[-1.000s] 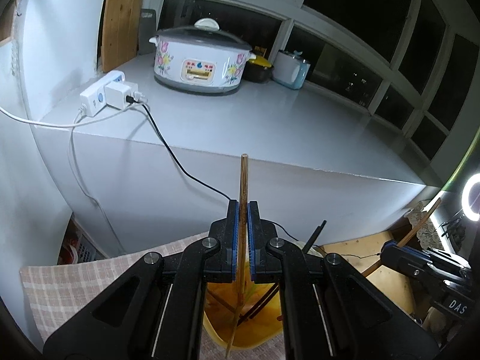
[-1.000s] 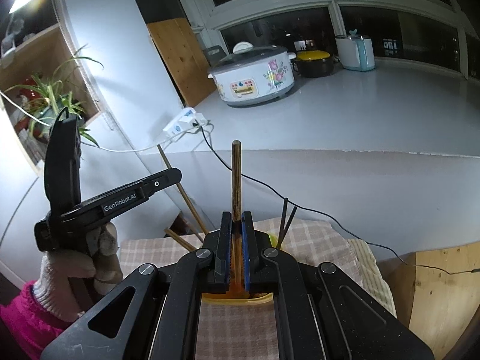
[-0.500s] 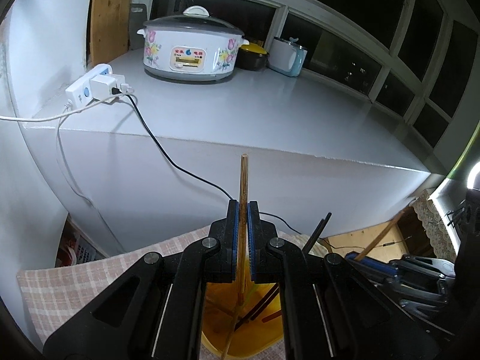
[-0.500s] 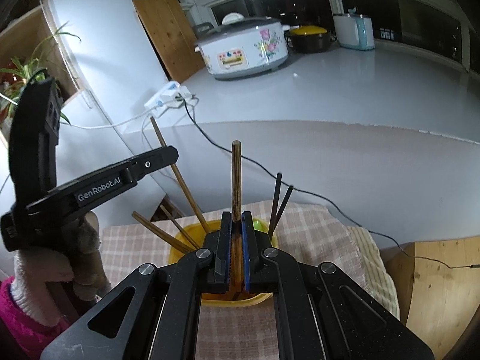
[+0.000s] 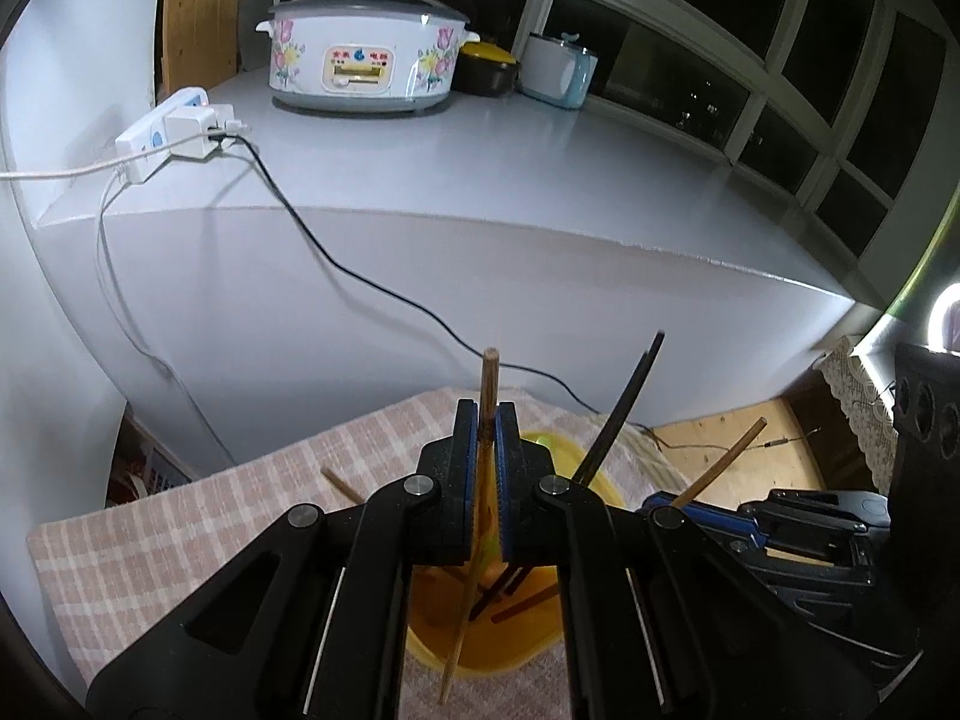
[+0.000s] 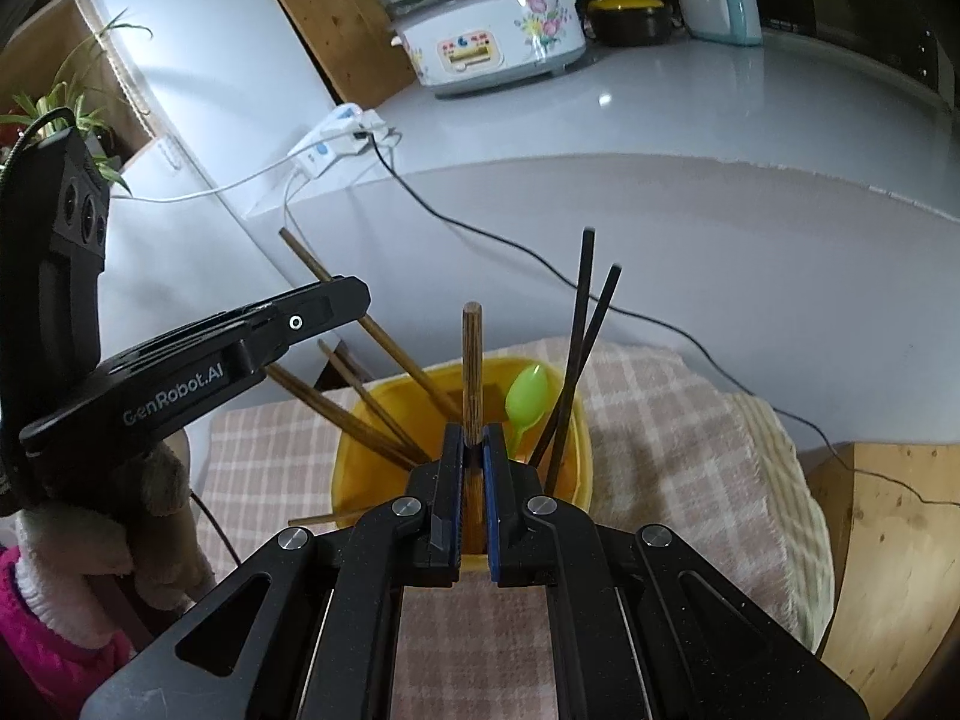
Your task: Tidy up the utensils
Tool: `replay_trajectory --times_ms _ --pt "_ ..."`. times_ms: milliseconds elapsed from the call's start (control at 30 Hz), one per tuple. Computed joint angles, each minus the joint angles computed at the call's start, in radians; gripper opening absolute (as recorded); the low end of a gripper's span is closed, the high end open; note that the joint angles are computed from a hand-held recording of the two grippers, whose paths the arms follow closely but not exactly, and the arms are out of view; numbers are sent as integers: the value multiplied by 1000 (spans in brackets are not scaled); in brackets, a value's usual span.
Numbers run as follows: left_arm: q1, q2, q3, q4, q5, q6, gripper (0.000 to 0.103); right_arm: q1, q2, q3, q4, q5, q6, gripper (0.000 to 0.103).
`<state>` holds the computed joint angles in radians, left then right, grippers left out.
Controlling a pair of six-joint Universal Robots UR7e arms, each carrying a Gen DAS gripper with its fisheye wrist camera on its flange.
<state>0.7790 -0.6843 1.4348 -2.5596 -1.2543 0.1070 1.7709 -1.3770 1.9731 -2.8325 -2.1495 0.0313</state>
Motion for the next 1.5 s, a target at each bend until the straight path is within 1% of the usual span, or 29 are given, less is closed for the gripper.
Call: replay_trajectory --times_ms 300,400,467,500,533,567,600,800,867,933,1000,1300,1400,1500 --pt "8 -18 20 51 10 -33 4 -24 5 1 59 48 42 5" --pt "13 -25 22 75 4 -53 4 -32 5 0 74 58 47 5" --pt "12 -31 25 89 13 -64 5 -36 2 0 83 68 49 5" --pt "12 -35 30 91 19 -73 9 -37 1 -2 98 73 52 5" --pt "12 -38 34 91 24 -83 16 -39 -1 -4 110 78 52 5" --pt "12 -42 39 88 29 -94 19 -40 -1 -7 120 81 53 5" --pt "13 -44 41 85 32 -101 20 -42 -1 -11 135 86 51 6" --pt "14 -67 72 77 53 -147 20 -45 -1 -23 179 93 21 6" --pt "12 -82 86 75 52 -148 20 -45 -4 -25 189 90 31 9" --pt "8 -96 101 65 64 -143 20 -45 -10 -22 189 100 39 20" --pt "8 -112 116 59 59 -150 20 -37 -11 -21 187 86 36 23" --pt "-16 -185 184 43 70 -148 21 -4 -43 -15 194 51 40 24" --pt "-23 -205 200 34 73 -149 31 6 -56 -9 188 41 42 24" --pt "-31 -231 221 33 70 -156 32 21 -69 1 174 28 35 25"
